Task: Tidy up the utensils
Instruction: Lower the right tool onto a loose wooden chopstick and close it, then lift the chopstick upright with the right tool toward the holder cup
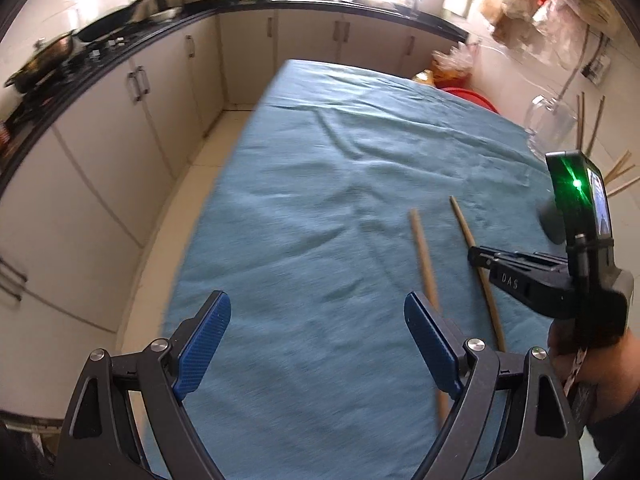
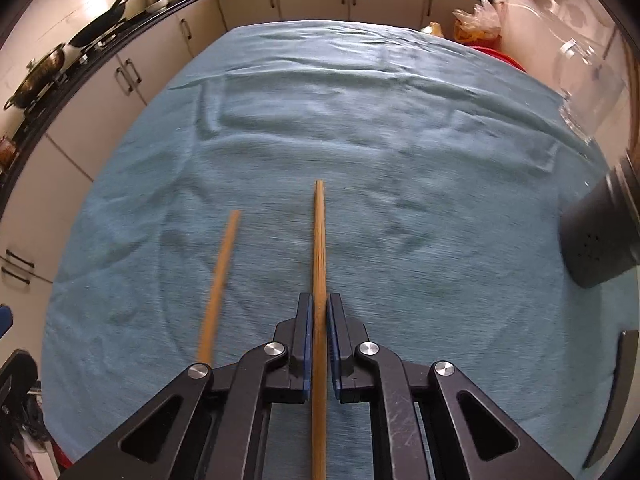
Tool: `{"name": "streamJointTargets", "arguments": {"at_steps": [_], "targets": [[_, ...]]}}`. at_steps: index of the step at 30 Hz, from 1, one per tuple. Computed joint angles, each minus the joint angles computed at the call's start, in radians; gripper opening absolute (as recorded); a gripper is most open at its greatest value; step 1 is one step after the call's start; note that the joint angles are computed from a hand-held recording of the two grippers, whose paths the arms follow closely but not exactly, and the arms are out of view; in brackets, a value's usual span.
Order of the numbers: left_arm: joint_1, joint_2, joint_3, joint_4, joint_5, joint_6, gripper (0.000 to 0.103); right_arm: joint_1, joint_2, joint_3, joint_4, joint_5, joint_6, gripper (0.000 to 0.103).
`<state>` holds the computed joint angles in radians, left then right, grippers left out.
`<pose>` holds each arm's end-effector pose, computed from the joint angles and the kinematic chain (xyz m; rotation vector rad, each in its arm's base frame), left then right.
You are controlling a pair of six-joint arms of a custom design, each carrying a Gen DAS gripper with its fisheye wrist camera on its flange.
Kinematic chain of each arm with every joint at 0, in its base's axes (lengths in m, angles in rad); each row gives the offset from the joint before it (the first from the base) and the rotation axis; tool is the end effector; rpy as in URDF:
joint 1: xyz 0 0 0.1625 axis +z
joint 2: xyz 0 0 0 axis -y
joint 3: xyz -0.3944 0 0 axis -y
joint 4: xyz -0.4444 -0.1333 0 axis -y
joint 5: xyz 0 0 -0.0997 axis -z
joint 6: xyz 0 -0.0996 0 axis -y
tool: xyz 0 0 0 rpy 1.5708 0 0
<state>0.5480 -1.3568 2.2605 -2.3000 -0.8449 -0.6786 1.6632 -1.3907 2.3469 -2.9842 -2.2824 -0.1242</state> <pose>-0.2751 -0.4015 0.1081 0.5056 2.4282 -0.5647 0.1095 -0.4414 0.1638 0.0525 -2.3816 0.5381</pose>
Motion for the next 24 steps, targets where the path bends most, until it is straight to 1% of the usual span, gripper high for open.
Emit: {"name": "streamJointTargets", "arguments": {"at_steps": [4,7,10,12,14,17,19,24], "targets": [[0.015,0.128,-0.064,-0.066,-0.065,0.060,0.088,-0.041,-0.073,0.029,0.014,0.008,0.001,0.007],[0.023,0.208,-0.106,-0.080,-0.092,0.071,0.088,-0.073,-0.131,0.051,0.029,0.018,-0.007,0.007],[0.026,0.272,-0.141,-0.088,-0.102,0.079,0.083,-0.101,-0.182,0.070,0.048,0.033,-0.018,0.007],[0.026,0.304,-0.160,-0.078,-0.096,0.075,0.078,-0.114,-0.205,0.077,0.059,0.044,-0.025,0.007],[0.031,0.338,-0.184,-0.064,-0.091,0.069,0.067,-0.125,-0.227,0.085,0.073,0.053,-0.033,0.007],[0.038,0.378,-0.215,-0.040,-0.079,0.051,0.059,-0.134,-0.254,0.091,0.099,0.066,-0.041,0.008],[0.041,0.392,-0.225,-0.034,-0.053,0.037,0.057,-0.138,-0.257,0.086,0.112,0.071,-0.049,0.008],[0.051,0.429,-0.257,-0.038,-0.010,0.048,0.052,-0.139,-0.232,0.054,0.144,0.073,-0.068,0.008]]}}
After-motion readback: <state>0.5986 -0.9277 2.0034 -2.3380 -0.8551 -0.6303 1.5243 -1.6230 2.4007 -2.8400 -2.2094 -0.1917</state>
